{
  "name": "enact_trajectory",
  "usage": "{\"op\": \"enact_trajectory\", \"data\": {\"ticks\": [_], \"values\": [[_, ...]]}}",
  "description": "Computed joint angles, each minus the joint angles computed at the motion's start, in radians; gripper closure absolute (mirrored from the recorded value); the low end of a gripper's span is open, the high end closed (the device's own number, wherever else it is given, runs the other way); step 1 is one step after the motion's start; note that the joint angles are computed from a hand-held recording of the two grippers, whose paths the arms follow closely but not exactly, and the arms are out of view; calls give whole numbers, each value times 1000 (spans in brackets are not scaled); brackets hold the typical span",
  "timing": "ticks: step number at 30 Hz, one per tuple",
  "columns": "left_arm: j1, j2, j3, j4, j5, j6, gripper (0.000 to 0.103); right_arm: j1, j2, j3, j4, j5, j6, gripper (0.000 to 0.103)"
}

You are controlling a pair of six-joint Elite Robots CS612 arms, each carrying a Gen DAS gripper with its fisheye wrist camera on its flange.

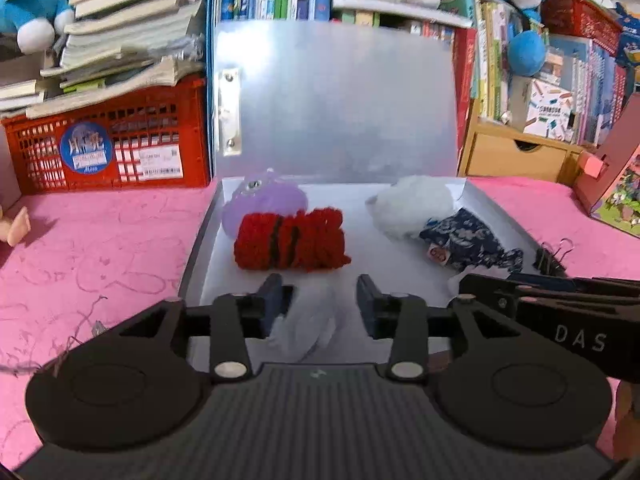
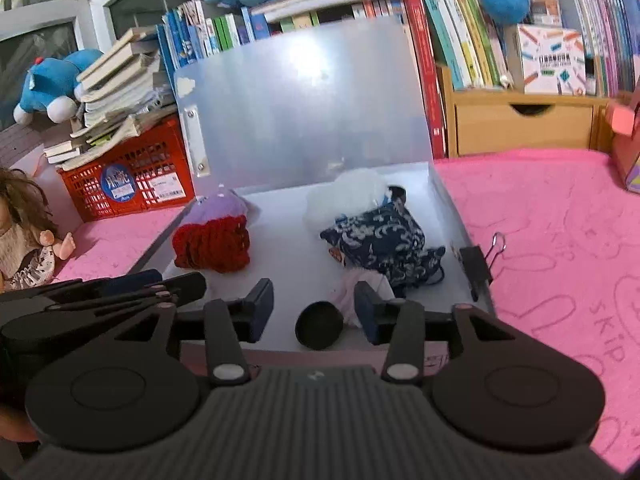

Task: Organize objects
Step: 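Lower the tissue and lid into the box and open both tools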

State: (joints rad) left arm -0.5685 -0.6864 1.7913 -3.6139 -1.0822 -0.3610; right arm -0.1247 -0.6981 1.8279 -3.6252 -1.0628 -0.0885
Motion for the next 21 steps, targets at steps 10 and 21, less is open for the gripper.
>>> {"op": "enact_trajectory", "data": {"ticks": [10,21], "values": [[-25,-39,61,-76,28,29,27,-25,-24,58,-99,25,10,25],[-51,-85,150,-143,25,37,25,-54,-49,130,-172,59,-10,18]]}}
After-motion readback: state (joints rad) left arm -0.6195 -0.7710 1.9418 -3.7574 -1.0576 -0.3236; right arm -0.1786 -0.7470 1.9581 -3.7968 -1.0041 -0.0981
